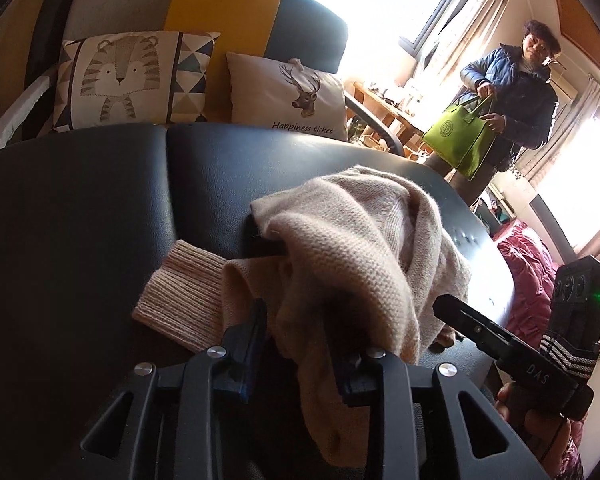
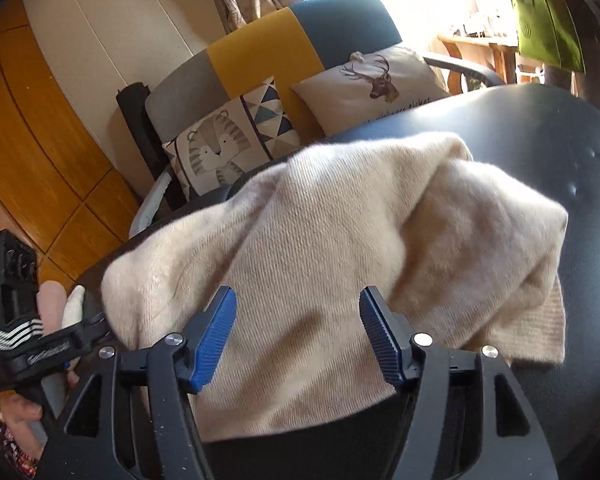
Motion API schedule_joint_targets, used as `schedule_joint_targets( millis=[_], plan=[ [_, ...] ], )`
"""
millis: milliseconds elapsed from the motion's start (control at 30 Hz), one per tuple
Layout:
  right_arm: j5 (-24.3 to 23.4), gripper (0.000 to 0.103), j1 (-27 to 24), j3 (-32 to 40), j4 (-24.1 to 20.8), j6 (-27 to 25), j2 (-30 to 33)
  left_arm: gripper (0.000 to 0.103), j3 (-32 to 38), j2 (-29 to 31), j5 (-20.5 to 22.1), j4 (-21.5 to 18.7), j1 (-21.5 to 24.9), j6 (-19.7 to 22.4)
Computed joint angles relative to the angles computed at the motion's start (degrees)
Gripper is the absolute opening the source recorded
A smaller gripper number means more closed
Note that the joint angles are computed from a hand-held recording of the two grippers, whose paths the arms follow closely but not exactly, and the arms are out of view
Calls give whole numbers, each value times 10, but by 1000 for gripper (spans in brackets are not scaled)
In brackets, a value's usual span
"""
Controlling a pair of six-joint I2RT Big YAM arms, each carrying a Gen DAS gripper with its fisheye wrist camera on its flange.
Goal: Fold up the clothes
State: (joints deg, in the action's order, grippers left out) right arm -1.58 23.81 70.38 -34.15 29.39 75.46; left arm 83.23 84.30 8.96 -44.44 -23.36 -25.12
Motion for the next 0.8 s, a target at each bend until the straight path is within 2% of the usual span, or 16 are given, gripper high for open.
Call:
schedule_joint_targets(
  millis=[33, 167, 233, 267, 300, 333, 367, 400, 500, 600, 800],
  plan=[
    [-1, 68, -2, 12, -7, -1, 8, 40, -2, -3, 9, 6, 2, -1],
    [24, 68, 5, 70, -55, 2, 58, 48, -3, -8, 40, 18, 8, -9],
    [24, 68, 7, 71, -53, 5, 65, 50, 9, 0, 49, 8, 8, -9],
    [24, 63, 8, 67, -50, 5, 65, 50, 16, 4, 54, 3, 8, -9],
    [22, 57, 8, 63, -46, 4, 64, 50, 21, 8, 59, -1, 8, -9],
    [13, 36, 7, 58, -38, -1, 62, 50, 23, 8, 64, 0, 7, -9],
    [8, 20, 6, 50, -34, -4, 57, 51, 24, 8, 68, 2, 7, -9],
    [9, 18, 4, 41, -31, -3, 50, 51, 24, 6, 66, 5, 6, -5],
    [24, 16, 1, 7, -14, -1, 22, 52, 24, -1, 55, 4, 5, 9],
    [34, 14, -4, -18, -7, 12, 1, 58, 11, -14, 57, 18, 10, 9],
    [30, 14, -6, -29, -12, 6, -7, 74, 8, -15, 117, 45, 12, -30]
  ],
)
